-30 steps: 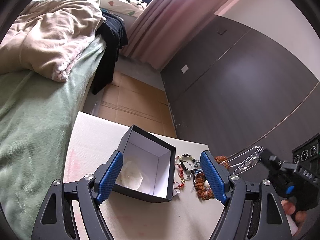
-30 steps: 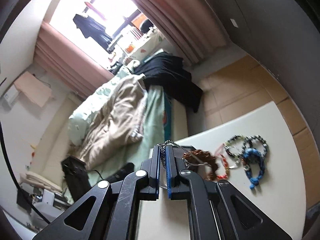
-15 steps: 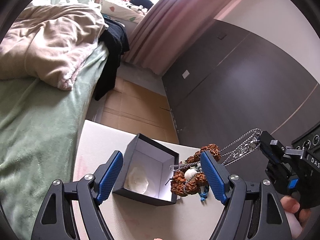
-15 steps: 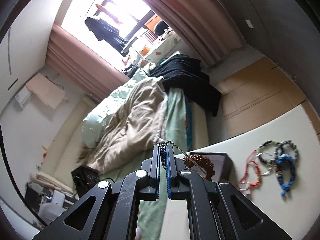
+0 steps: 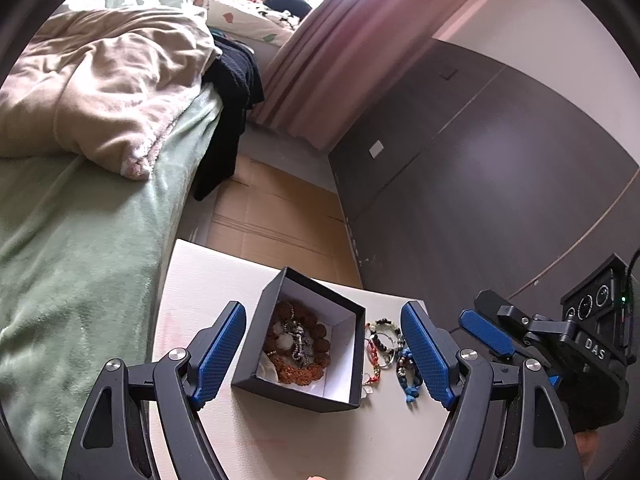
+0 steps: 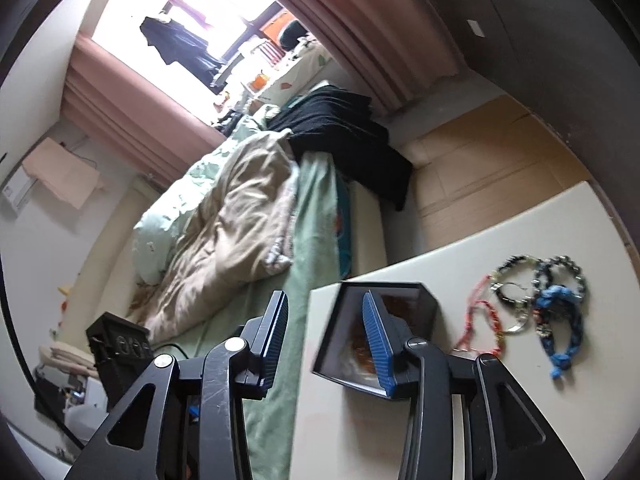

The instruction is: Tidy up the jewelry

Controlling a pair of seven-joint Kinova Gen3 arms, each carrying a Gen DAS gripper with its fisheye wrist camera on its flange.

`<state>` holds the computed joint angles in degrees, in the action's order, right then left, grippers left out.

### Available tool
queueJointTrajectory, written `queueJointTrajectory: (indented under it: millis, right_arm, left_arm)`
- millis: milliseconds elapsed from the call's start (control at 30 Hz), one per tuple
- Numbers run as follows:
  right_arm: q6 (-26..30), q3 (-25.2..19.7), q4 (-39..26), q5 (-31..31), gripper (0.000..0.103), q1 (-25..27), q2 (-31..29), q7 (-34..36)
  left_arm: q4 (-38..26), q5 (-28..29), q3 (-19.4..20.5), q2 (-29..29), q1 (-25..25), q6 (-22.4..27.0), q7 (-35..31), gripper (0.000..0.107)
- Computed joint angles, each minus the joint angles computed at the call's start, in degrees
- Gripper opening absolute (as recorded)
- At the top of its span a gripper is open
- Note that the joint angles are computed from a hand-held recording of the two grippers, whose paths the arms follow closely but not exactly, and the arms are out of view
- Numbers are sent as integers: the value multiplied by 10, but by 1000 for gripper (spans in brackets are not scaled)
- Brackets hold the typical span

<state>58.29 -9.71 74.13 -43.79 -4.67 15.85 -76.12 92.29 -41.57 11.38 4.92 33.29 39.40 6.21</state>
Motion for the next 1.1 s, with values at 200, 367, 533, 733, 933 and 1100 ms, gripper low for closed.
queueJointTrajectory:
  millis: [200, 367, 533, 733, 933, 1100]
  right_arm:
    - [18, 22, 1, 59, 43, 3, -7, -33]
    - [29, 35, -2, 94, 53, 12, -5, -55]
    - [47, 42, -11, 110, 53, 28, 6, -71]
    - [72, 46, -28, 135, 53, 41, 22, -79]
    - [91, 53, -43, 167, 53, 52, 30, -82]
    - [104, 54, -53, 177, 53, 64, 36, -73]
  left_arm:
    - [-17, -4, -1, 15, 11, 5, -17, 80]
    - [-42, -6, -8, 37, 30, 18, -34, 80]
    - [-69, 20, -16, 64, 45, 11, -79, 80]
    - [-111, 43, -31, 100, 75, 18, -138, 80]
    - [-169, 81, -43, 146, 101, 51, -213, 72]
    - [-223, 113, -53, 187, 120, 97, -285, 67]
